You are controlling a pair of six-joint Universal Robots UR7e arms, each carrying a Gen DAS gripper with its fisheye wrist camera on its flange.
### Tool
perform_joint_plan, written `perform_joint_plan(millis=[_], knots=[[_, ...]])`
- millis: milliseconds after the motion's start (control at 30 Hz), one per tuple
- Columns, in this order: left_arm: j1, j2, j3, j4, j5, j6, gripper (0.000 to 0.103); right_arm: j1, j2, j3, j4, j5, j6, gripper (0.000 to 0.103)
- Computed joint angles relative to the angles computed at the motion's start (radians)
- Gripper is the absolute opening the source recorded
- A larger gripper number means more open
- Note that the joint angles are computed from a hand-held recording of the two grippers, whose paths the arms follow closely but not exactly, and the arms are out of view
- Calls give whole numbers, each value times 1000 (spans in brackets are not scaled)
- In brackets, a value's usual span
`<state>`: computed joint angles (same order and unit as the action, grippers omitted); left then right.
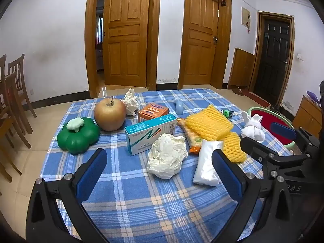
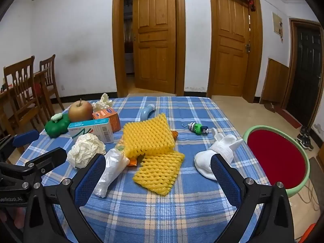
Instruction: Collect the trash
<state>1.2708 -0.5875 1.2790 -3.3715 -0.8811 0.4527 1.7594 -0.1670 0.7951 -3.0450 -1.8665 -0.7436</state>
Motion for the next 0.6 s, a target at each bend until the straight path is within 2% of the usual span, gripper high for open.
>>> perform_joint_plan(millis=[600], knots=[[-7,6,-8,3,21,12,101,0,2,-8,20,-10,4,103]])
